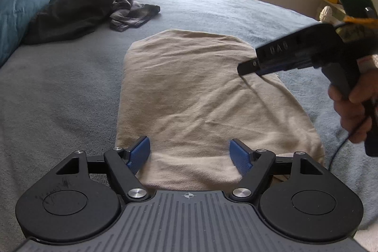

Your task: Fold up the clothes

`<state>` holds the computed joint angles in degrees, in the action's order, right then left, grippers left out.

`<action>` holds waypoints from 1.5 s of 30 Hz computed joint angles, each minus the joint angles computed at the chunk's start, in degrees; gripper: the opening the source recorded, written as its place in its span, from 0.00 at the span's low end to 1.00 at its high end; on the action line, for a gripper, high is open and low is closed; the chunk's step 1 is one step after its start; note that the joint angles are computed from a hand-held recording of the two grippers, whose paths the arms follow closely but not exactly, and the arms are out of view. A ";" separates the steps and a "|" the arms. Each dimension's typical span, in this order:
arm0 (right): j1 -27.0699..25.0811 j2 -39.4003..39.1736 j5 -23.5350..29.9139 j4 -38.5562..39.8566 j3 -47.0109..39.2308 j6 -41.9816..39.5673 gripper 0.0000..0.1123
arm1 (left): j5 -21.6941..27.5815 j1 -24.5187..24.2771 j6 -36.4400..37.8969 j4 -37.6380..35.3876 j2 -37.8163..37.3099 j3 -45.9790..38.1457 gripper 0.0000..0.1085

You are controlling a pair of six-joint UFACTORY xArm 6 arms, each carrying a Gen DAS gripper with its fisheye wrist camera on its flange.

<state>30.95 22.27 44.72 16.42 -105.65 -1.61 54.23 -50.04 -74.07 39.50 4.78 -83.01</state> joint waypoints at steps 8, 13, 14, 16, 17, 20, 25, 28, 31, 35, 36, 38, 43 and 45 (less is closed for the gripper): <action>-6.86 -2.19 -0.30 19.63 3.10 1.51 0.53 | -7.11 2.11 -15.56 10.76 -9.17 10.69 0.76; -14.33 -3.39 7.00 31.53 5.83 2.41 0.70 | -21.11 10.69 -14.87 -2.76 -13.63 18.60 0.77; -15.55 -3.22 8.84 32.96 6.08 3.13 0.71 | -22.96 11.98 -12.62 -7.23 -13.68 19.45 0.77; -16.96 -3.47 10.50 33.62 7.28 4.03 0.71 | -22.36 12.83 -9.60 -12.13 -13.08 19.28 0.77; -17.30 -3.79 10.74 33.56 7.98 3.93 0.71 | -21.96 12.82 -8.85 -12.96 -12.77 18.98 0.77; -17.74 -4.78 10.97 35.18 10.15 2.57 0.71 | -22.50 12.63 -8.10 -14.04 -12.20 18.68 0.77; -17.11 -6.27 10.00 33.25 11.05 3.03 0.71 | -21.59 11.97 -4.34 -15.55 -10.89 16.88 0.77; -16.90 -10.82 6.67 28.91 13.42 3.28 0.71 | -19.94 11.33 -0.44 -16.44 -10.20 15.19 0.77; -16.50 -17.40 0.49 20.75 16.67 3.63 0.71 | -18.16 10.70 3.62 -16.95 -9.70 13.60 0.77; -15.15 -23.12 -3.71 6.86 16.57 8.93 0.71 | -16.07 9.49 4.22 -13.73 -10.25 12.24 0.77; -14.68 -24.12 -4.18 3.22 15.73 10.50 0.71 | -16.07 9.22 4.05 -12.68 -10.45 12.07 0.77; -13.52 -24.46 -4.32 -2.17 12.18 12.72 0.71 | -16.00 8.68 3.33 -10.58 -10.90 11.84 0.77; -8.22 -20.18 -3.10 -14.04 -4.15 13.46 0.71 | -14.93 7.11 -0.84 -4.32 -12.63 11.84 0.77; -6.21 -17.34 -3.49 -15.36 -11.43 10.70 0.71 | -13.00 6.29 -2.35 -1.87 -13.39 11.49 0.77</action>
<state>24.74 4.93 41.23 1.06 -117.08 9.09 41.23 -43.75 -76.42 37.64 -8.61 -71.52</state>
